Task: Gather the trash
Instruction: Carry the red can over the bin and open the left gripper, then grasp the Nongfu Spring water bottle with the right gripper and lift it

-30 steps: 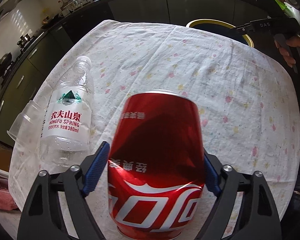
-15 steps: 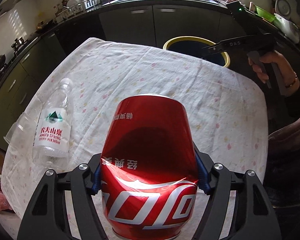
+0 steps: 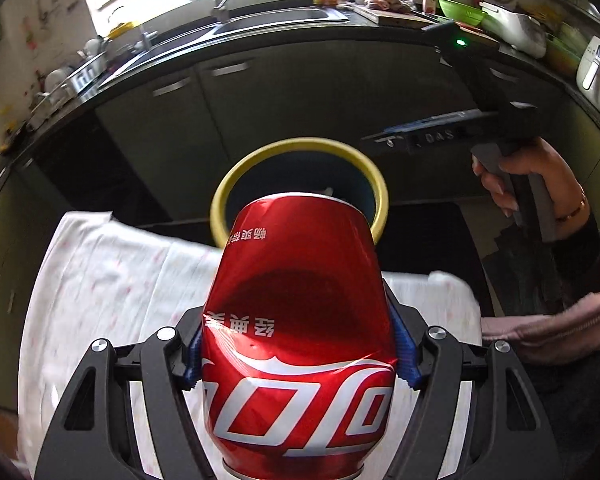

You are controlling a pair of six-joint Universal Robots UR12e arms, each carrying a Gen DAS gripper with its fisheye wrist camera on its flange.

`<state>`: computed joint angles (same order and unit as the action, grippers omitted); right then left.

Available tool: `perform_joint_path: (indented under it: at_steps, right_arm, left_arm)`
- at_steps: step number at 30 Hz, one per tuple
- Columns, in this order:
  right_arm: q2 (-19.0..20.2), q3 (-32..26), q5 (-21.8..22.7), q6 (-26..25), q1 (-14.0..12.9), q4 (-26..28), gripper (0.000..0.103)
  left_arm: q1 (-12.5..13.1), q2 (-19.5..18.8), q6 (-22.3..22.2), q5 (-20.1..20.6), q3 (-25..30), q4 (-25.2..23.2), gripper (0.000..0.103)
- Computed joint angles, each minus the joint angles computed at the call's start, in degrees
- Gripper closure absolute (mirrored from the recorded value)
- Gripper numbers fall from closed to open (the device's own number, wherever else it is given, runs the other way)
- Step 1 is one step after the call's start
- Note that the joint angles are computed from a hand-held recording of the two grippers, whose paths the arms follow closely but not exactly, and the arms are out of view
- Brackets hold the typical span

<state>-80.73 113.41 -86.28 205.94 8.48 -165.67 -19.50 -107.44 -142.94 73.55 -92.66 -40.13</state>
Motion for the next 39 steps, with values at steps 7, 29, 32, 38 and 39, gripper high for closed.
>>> perform_joint_path:
  at_steps: [7,29,32,38,39]
  right_arm:
    - [-1.91,3.69,0.32,2.62,-3.95,-1.51,0.047]
    - [1.21,-2.66,2.17,-1.71,-0.07,2.75,0.034]
    - [2.83,-6.13,1.53,-4.11,2.72,4.54,0.031]
    - [8.54,-16.24,4.07,-11.34,9.86,10.41,0.03]
    - [9.54,-18.02,4.18,-13.02,11.36,11.36,0.03]
  left_arm:
    - [-4.13,-10.27,-2.73,1.18,12.52,-2.72,0.032]
    - [1.48,3.87,-27.75,6.5,-10.1,20.52,0.005]
    - [3.63,8.58,-31.0,11.02,-16.35,22.84,0.005]
    - [9.6,17.35,-38.9,18.93,-27.94,27.03,0.005]
    - [10.7,18.56,-40.32,19.27,-29.47,27.55,0.005]
